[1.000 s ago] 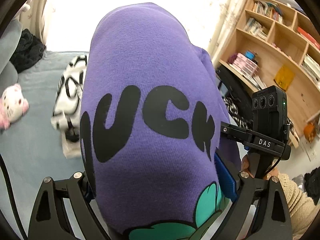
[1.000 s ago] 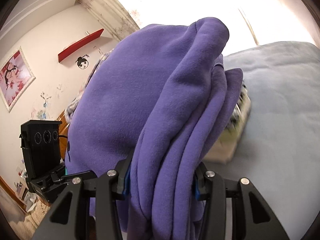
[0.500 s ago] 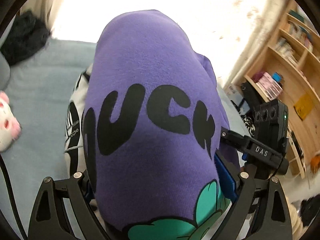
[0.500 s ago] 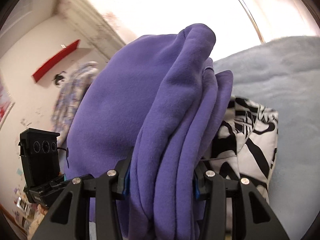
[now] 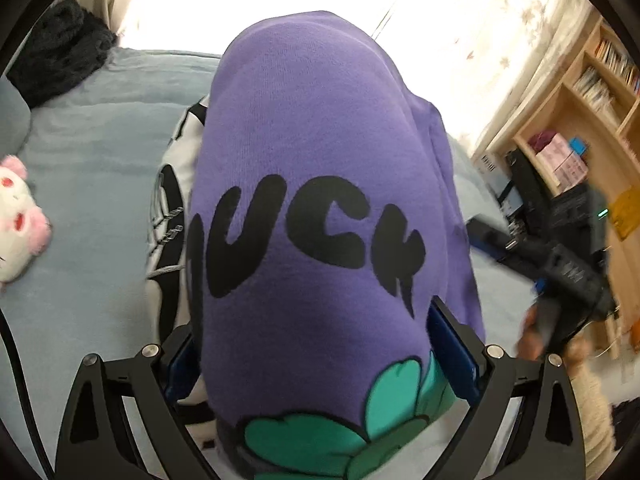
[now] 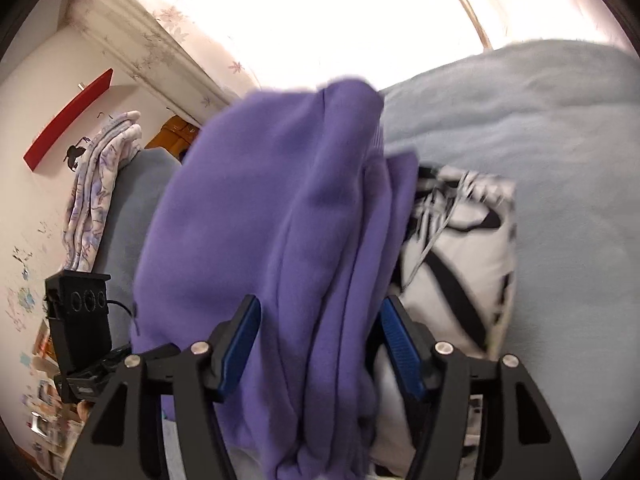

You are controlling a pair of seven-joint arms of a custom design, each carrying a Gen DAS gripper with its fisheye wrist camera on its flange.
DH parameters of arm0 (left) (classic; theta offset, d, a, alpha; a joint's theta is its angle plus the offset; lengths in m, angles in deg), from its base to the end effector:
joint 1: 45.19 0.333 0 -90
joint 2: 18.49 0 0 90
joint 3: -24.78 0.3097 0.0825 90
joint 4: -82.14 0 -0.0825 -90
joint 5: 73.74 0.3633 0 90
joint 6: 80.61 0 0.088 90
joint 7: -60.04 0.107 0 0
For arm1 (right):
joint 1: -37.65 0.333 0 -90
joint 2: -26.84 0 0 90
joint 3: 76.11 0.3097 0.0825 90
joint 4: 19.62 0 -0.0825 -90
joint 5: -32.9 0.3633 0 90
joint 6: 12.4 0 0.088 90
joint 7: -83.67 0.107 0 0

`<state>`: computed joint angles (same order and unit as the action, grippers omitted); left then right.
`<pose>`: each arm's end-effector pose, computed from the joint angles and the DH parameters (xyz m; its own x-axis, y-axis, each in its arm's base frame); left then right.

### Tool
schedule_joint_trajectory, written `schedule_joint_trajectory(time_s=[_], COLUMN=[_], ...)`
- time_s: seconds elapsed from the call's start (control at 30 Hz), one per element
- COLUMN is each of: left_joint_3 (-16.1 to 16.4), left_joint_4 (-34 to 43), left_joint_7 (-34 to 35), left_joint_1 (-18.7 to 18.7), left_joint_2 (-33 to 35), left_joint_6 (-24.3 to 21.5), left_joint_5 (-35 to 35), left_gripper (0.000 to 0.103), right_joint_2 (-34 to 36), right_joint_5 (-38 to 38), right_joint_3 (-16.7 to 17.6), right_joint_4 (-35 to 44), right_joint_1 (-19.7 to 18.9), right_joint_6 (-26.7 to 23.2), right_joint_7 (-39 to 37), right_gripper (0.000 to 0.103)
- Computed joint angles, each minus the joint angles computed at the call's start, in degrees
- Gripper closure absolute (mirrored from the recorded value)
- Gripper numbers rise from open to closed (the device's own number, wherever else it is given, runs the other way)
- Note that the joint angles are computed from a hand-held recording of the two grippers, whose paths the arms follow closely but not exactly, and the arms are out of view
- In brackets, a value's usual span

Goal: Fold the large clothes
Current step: 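Lift the hoodie bundle with both tools and carry it to the clothes stack, then lower the hoodie onto the clothes stack and open both tools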

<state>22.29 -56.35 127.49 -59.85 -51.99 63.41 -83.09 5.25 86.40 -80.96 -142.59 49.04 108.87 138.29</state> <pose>0.3873 -0.1216 0.5945 0.0711 -0.9296 0.3616 -0.8097 -0.2655 -0.5233 0.4517 0.0829 0.6085 0.4725 -0.6568 -0.5877 -0.8210 -0.0856 -0.5644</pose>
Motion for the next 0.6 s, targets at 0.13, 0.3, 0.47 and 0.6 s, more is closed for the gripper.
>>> schedule_joint_trajectory(time_s=[0.13,0.3,0.47,0.6], left_joint_3=[-2.9,-5.7,-7.8,-11.4], left_joint_4=[4.2,10.5,14.7,14.1], left_joint_7=[-3.5,-7.9,-8.4,-11.6], left_joint_1=[2.4,3.2,4.2,6.5], left_joint_2=[1.7,4.4,1.5,-1.3], left_joint_6=[-5.5,-14.2,-22.2,-17.8], left_joint_5=[4.0,8.0,15.7,25.3], left_gripper=[0.006,0.006,0.006,0.006], right_joint_2=[-2.7,-4.2,-2.9,-3.2], right_joint_5=[-2.1,-3.1,-4.3,-0.7], right_joint_3=[0.4,2.6,3.9,3.7], right_joint_4=[0.5,-0.1,-0.2,-2.0], right_joint_1=[-0.3,2.0,4.5,6.7], right_joint_6=[2.4,8.0,10.8,16.9], right_joint_7=[-1.6,-2.1,-0.7,-1.7], right_gripper=[0.04,0.04,0.04,0.04])
